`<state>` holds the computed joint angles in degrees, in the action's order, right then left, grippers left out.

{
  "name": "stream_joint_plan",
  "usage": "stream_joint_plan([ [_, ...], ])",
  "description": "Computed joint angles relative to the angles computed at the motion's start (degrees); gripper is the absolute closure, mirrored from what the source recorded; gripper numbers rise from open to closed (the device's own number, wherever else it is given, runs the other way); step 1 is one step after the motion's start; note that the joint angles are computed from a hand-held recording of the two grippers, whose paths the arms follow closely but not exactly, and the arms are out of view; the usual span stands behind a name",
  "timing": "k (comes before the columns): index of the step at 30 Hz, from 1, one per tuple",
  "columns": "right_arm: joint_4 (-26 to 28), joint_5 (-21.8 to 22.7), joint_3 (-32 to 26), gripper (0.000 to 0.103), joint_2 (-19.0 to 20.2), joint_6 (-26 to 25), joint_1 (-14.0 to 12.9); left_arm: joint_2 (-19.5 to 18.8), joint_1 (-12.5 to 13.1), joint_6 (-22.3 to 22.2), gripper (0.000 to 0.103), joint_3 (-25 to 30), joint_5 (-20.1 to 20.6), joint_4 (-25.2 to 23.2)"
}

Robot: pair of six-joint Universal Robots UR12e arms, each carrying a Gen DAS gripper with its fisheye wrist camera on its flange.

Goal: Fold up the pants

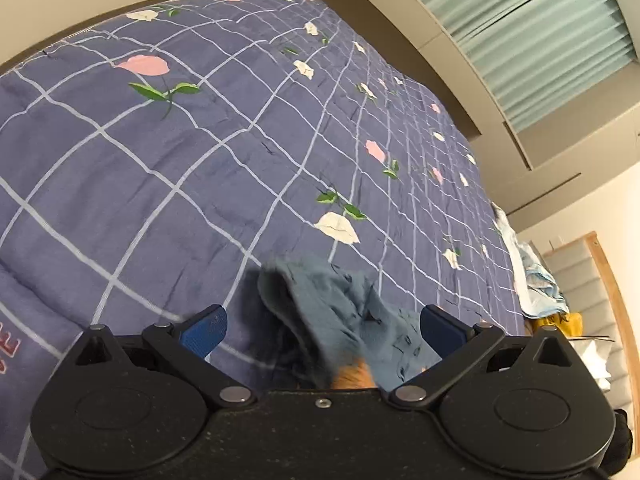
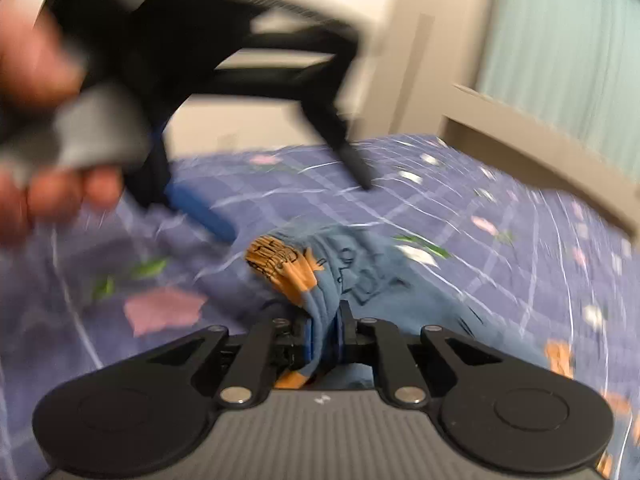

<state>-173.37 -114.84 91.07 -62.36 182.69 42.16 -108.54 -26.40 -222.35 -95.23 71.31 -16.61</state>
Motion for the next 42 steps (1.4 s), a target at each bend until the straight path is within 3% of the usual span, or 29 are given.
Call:
stream_joint_plan([
  [4,-2.29,3.86,1.94,0.091,-1.31,4.68,-1.02,-1.32,-0.69,1.0,0.001,2.24,-1.14,-2.96],
  [8,-2.85,4.52,2.56,0.091,-1.87,7.05,-1.25,-2.45,-1.46,1.47,0.001,3.83,-1.36,-4.17],
  [18,-1.99,4.57,3.48,0.088,-3.05,6.9,-1.31,-2.9,-1.45,2.24,0.001,4.76,-0.54,-4.47],
  [20,-0.71,4.83,3.16,0.072,-2.98,6.02,-1.25,-2.66,-1.1,1.64,0.001,4.37,-0.09,-3.43],
  [22,-0.08,4.91,3.18,0.066,-3.17,4.68,-1.17,-2.49,-0.76,0.4,0.001,4.0,1.19,-1.89],
  [26,-1.6,3.11,3.5,0.058,-3.39,-0.89,-0.36,-2.26,-0.1,-0.32,0.001,3.96,2.29,-1.72],
  [29,-3.13,1.47,2.42,0.049,-2.28,-9.39,0.89,-1.91,0.07,0.5,0.001,3.61,2.82,-1.62],
  [32,-2.36,-0.88,-0.71,0.037,0.39,-22.32,2.2,-1.18,0.39,0.03,0.001,2.43,3.62,-0.81],
  [34,0.18,-1.87,-2.87,0.037,2.03,-30.15,2.58,-0.77,0.73,-0.39,0.001,1.58,3.62,-0.48],
  [36,0.91,-3.13,-4.11,0.053,3.17,-33.28,2.52,-0.33,1.06,-0.3,0.001,0.81,3.37,-0.64],
  [37,1.84,-3.17,-4.39,0.075,3.13,-31.24,2.05,-0.2,1.23,-0.3,0.001,0.5,2.88,-0.46],
  [38,3.68,-2.22,-4.28,0.082,2.51,-26.8,1.26,-0.19,1.42,-0.26,0.001,0.21,1.98,-0.03],
  [40,5.06,-0.93,-3.14,0.085,1.15,-16.68,0.02,-0.4,1.55,-0.37,0.001,0.05,0.87,0.63],
  [42,1.76,4.04,-0.27,0.085,-0.79,-7.13,-1.62,-0.96,1.61,-1.5,0.001,0.08,-0.92,2.04],
])
